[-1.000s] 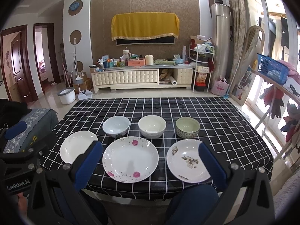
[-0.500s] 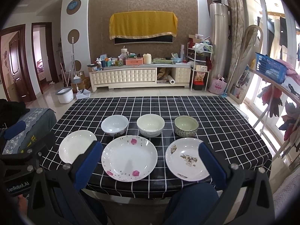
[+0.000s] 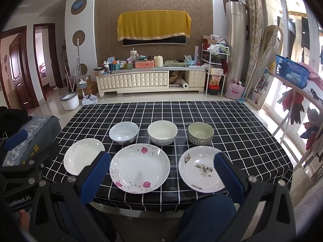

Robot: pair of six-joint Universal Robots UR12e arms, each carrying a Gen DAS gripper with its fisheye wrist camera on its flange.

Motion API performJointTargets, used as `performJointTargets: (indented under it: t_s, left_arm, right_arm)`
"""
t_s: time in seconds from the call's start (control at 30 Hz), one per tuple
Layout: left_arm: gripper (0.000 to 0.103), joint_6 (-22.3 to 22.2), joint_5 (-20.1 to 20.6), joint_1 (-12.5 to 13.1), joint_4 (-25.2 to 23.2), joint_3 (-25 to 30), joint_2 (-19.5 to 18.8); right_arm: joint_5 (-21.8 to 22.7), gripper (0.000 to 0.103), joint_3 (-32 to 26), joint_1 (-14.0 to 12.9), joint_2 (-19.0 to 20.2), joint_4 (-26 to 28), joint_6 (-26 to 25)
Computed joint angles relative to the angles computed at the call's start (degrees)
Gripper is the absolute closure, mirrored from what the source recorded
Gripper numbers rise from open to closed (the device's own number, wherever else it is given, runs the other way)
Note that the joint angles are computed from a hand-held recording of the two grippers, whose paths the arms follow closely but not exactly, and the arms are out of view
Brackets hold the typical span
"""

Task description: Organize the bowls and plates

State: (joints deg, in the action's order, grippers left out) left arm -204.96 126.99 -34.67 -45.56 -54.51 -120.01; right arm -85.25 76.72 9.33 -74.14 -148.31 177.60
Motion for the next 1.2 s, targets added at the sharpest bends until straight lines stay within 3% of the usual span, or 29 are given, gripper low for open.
performJointTargets:
  t_s: [0.77,1.2]
  left_arm:
    - [0.000,0.04,1.08,-0.18,0.26,-0.58,0.17]
    - [0.000,-0.99,-0.35,0.88,-1.26,-0.03,0.13]
  right_arm:
    - [0.55,0.000,0.41,-0.17,-0.30,0.67,-0.31]
    - [0.69,0.000,-1.88,0.09,1.25,0.86,-0.58]
